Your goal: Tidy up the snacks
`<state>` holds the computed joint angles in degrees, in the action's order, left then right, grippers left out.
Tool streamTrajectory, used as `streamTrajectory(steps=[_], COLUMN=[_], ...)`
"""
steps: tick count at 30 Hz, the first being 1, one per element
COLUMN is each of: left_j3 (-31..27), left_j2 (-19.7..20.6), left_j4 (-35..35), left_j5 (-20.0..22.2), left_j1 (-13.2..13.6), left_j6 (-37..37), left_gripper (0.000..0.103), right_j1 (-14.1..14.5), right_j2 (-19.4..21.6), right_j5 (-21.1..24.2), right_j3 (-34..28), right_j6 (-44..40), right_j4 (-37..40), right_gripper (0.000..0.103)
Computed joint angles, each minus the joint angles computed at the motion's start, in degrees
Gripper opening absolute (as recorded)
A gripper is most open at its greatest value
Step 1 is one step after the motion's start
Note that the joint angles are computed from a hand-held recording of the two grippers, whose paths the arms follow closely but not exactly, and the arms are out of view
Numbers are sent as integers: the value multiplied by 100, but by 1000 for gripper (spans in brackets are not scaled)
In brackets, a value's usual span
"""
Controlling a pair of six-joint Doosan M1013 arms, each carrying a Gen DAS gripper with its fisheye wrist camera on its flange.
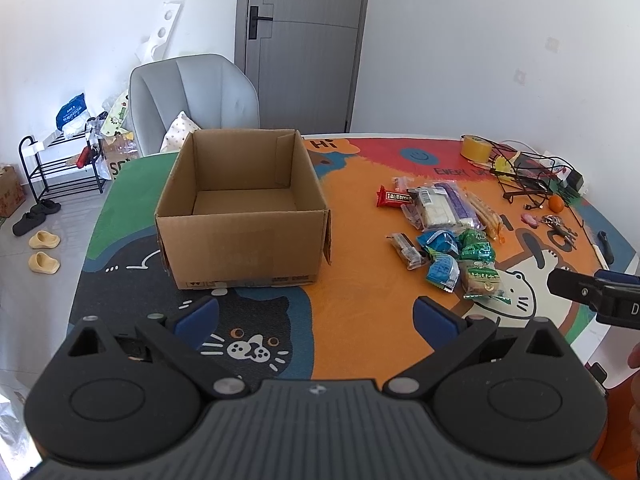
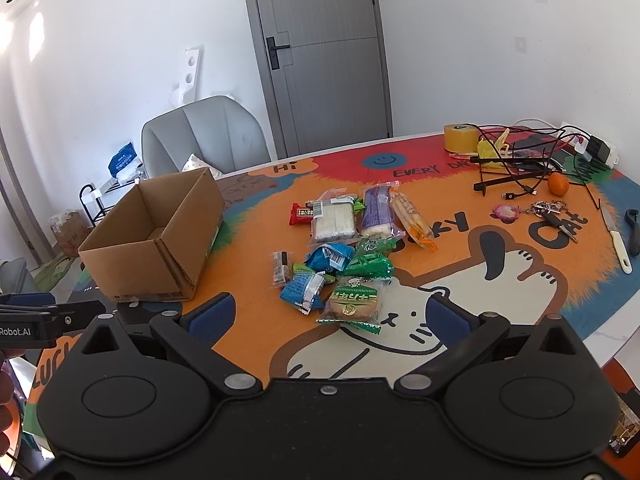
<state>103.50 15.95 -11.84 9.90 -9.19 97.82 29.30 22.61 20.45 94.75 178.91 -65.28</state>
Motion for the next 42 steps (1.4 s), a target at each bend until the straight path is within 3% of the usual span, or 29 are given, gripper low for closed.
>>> streamTrajectory(steps=[35,39,42], left_j3=[-13,-53,-96], left_j2=[42,96,153], left_j4=[-189,407,82], left_j5=[-46,-78,-68], left_j1=[13,-31,-51], left_j6=[89,-472,-160], left_gripper=[103,103,103], right_j1=[-41,-75,-101], right_j2=[68,118,156], right_j5=[-155,-166,-185], right_j3=[-97,-102,-101], right_j6=[-572,-524,-509], right_j4=[626,586,543], right_gripper=[103,103,103])
